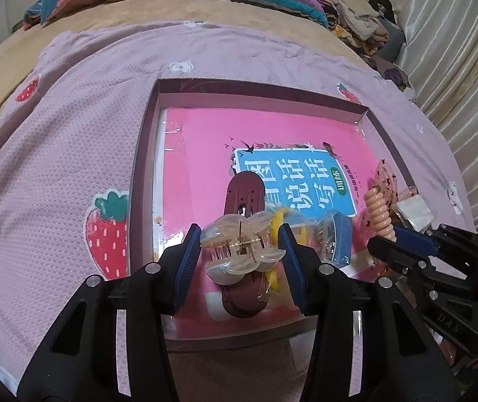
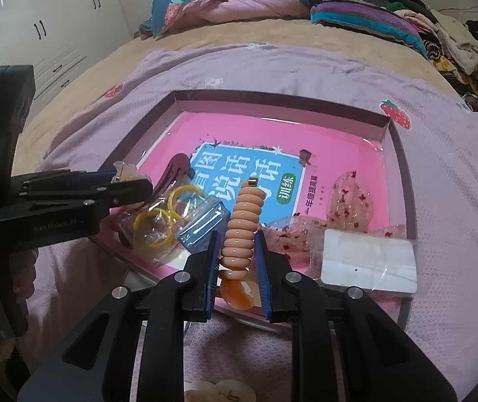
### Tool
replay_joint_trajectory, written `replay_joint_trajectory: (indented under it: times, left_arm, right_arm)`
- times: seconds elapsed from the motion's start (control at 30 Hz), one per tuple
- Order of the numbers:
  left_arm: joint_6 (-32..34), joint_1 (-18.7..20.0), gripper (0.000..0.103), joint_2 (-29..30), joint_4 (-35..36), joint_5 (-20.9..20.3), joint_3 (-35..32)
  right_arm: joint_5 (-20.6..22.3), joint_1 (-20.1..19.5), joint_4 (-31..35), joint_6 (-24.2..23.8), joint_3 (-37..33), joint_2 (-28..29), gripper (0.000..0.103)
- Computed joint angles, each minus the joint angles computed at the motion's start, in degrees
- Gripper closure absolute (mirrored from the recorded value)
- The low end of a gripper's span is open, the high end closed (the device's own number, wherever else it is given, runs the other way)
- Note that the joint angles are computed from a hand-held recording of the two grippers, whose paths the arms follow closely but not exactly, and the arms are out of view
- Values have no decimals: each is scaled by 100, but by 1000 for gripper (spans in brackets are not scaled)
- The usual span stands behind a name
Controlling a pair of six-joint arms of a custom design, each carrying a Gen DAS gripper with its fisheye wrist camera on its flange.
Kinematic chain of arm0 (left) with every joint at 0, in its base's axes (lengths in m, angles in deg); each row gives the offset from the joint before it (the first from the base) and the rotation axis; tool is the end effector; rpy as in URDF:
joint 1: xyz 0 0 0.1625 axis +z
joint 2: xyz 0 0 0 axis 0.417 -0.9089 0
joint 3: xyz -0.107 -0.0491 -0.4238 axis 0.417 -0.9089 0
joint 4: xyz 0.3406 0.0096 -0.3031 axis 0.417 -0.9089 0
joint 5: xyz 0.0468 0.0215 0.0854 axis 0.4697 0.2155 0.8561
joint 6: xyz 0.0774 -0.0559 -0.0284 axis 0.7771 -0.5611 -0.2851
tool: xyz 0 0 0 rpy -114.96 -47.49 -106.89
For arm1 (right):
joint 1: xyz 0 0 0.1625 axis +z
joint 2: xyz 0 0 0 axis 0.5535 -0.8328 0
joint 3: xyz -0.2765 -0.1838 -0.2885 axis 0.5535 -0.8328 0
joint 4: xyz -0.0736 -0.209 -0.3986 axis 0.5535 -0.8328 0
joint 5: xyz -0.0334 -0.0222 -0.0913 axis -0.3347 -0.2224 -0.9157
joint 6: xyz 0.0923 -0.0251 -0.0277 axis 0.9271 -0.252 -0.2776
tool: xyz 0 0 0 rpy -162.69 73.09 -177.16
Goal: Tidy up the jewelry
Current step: 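Open both tools to drop the clip and spiral tie into the tray, then pull both open tools back from the tray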
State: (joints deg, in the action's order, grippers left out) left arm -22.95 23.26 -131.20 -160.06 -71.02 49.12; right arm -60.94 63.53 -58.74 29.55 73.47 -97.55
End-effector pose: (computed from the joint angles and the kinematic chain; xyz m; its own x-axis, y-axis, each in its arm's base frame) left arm -0.2456 -0.5885 0.1229 -0.8174 -0.2793 -0.5038 0.1109 0.7820 -0.6134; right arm 0.1930 -0.6708 0.1739 -0.5596 -0.7399 0.3734 -0.7999 0.6000 -0.0100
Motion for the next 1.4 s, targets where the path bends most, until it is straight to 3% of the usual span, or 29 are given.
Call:
replay_joint_trajectory:
  times: [0.43, 0.5, 0.63, 0.7, 0.77, 0.83, 0.97, 1.07, 1.4]
  left_arm:
    - [110, 33, 64, 75, 126, 27, -176]
    - [95, 33, 64, 85, 151, 31, -195]
    - [83, 18, 64, 99, 229, 59, -230]
    - [84, -3, 64, 101, 245, 73, -239]
    - [49, -26, 64, 92, 276, 90, -239]
    - [11, -57, 60, 84, 307, 139, -236]
    - [-39, -135, 54, 63, 341, 220, -245]
    - [-109, -208, 51, 25, 416, 272, -242]
    - [-432, -522, 31, -131, 630, 421, -164]
  right_arm:
    - [-52, -13, 34, 112, 61, -45, 79]
    - [5, -20, 2, 114, 105, -113, 65]
    - [48, -21, -77, 47, 180, -244, 61]
    - [95, -32, -113, 64, 219, -322, 50]
    - [188, -47, -170, 58, 287, -436, 47]
    - [208, -48, -218, 51, 339, -512, 38]
    - [278, -71, -266, 61, 436, -680, 33]
    - [306, -73, -318, 107, 487, -778, 22]
    - [506, -111, -467, 207, 640, -1132, 14]
